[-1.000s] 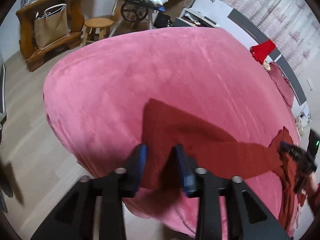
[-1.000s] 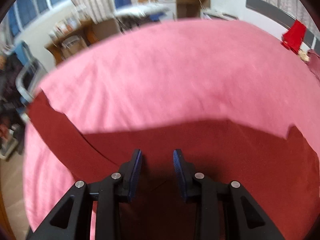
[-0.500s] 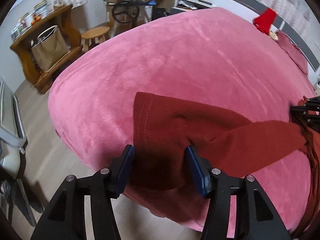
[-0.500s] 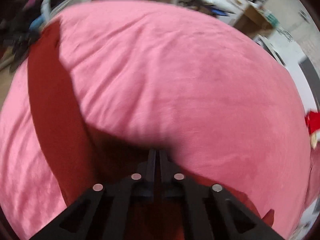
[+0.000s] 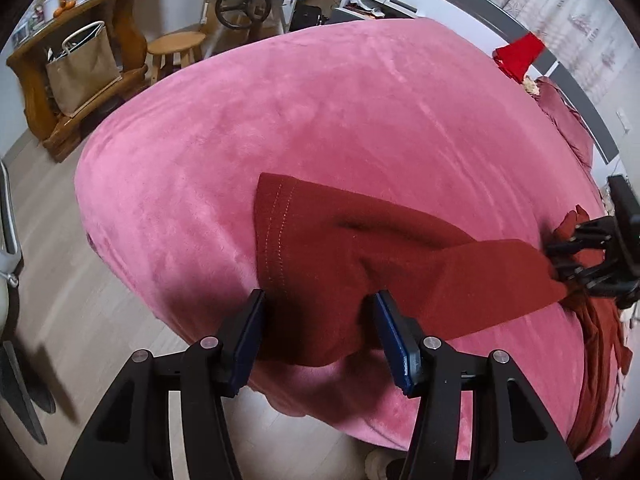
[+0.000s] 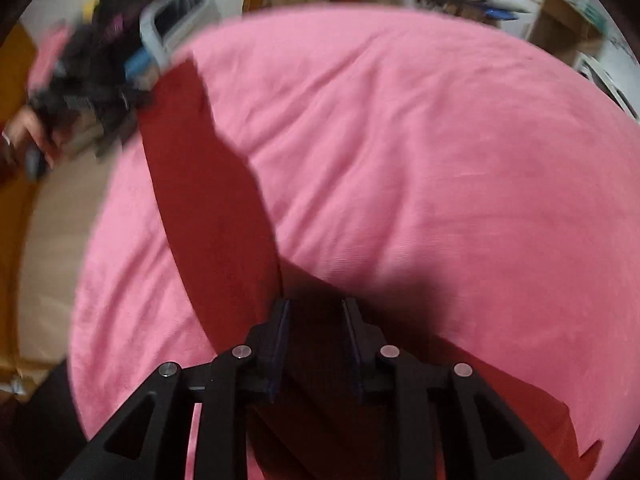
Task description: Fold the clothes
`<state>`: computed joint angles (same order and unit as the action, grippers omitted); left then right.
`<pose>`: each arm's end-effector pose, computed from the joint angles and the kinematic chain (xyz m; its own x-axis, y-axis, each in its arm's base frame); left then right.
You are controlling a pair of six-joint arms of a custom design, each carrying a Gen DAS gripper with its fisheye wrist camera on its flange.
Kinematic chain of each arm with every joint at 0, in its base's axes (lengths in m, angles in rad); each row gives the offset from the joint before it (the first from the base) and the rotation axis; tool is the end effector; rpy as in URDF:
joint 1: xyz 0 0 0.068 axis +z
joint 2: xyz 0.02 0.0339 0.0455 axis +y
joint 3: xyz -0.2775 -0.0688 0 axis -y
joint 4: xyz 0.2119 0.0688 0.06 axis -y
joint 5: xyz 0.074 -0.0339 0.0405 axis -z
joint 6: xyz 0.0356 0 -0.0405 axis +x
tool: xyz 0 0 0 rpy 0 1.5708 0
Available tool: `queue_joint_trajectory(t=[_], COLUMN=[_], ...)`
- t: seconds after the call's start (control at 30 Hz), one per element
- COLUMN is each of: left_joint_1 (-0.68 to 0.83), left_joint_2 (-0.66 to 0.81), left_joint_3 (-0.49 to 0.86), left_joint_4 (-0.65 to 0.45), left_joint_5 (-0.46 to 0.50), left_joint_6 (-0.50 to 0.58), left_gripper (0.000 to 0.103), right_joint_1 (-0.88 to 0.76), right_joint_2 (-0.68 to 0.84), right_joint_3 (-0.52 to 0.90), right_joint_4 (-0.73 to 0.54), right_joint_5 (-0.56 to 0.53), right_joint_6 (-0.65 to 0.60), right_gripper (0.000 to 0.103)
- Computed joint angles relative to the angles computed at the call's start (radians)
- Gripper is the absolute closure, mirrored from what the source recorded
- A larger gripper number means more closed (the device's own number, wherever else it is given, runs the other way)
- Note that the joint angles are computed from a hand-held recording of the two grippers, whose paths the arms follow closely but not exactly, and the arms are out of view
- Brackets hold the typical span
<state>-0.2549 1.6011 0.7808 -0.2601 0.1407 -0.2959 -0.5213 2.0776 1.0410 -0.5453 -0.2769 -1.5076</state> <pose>0.2583 -0.0725 0.1804 -0.9080 -0.0618 -0.4144 0.0510 0.9654 -0.2557 0.2763 -0.1474 0.0961 -0.5355 -0.7995 -0.2721 -0.8350 0.5496 0.0283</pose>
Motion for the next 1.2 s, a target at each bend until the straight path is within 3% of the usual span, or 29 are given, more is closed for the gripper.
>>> queue_joint_trajectory(t=[0.07, 0.1, 0.2, 0.27, 0.37, 0.43, 0.5, 0.67, 0.7, 0.73, 0.8, 0.97, 1.1, 1.2], left_joint_1=[-0.016, -0.024, -0.042, -0.042, -0.046, -0.041, -0.029, -0.009, -0.009, -0.014, -0.025, -0.028, -0.017, -0.030], left_joint_2=[0.013, 0.018, 0.013, 0.002, -0.010, -0.020, -0.039, -0.069, -0.074, -0.084, -0.110, -0.146, -0.114, -0.104], left_joint_3=[0.012, 0.019, 0.019, 0.003, -0.011, -0.021, -0.037, -0.065, -0.067, -0.068, -0.072, -0.078, -0.065, -0.058], left_joint_4=[-0.018, -0.028, -0.023, -0.003, -0.001, -0.004, -0.009, -0.014, -0.017, -0.021, -0.024, -0.004, 0.015, 0.052], left_joint_5=[-0.037, -0.055, -0.090, -0.088, -0.085, -0.069, -0.042, -0.009, -0.010, -0.018, -0.039, -0.073, -0.062, -0.037], left_joint_6=[-0.006, -0.009, -0.026, -0.041, -0.034, -0.019, -0.009, -0.017, -0.021, -0.024, -0.022, -0.021, -0.068, -0.093], left_gripper=[0.047, 0.047, 0.047, 0.047, 0.047, 0.047, 0.047, 0.047, 0.047, 0.047, 0.047, 0.047, 0.047, 0.047], right_joint_1=[0.014, 0.007, -0.030, -0.062, -0.065, -0.027, 0.000, 0.110, 0.118, 0.126, 0.125, 0.061, 0.053, 0.035], right_joint_2=[-0.011, -0.009, -0.030, -0.005, 0.064, 0.072, 0.065, 0.060, 0.043, 0.028, -0.001, -0.024, 0.021, 0.100], right_joint_3=[-0.030, 0.005, 0.067, 0.169, 0.305, 0.276, 0.234, 0.084, 0.048, 0.012, -0.011, 0.105, 0.166, 0.249], right_joint_4=[0.052, 0.028, 0.075, 0.014, -0.188, -0.228, -0.250, -0.143, -0.088, -0.032, 0.022, 0.031, 0.052, 0.006], right_joint_5=[0.000, -0.032, -0.123, -0.181, -0.210, -0.163, -0.102, 0.000, -0.007, -0.012, -0.040, -0.178, -0.142, -0.117], right_joint_6=[0.050, 0.107, 0.264, 0.336, 0.243, 0.143, 0.057, 0.091, 0.112, 0.133, 0.180, 0.362, 0.467, 0.551], right_gripper=[0.090, 0.103, 0.103, 0.103, 0.098, 0.078, 0.078, 0.078, 0.081, 0.096, 0.100, 0.100, 0.099, 0.087])
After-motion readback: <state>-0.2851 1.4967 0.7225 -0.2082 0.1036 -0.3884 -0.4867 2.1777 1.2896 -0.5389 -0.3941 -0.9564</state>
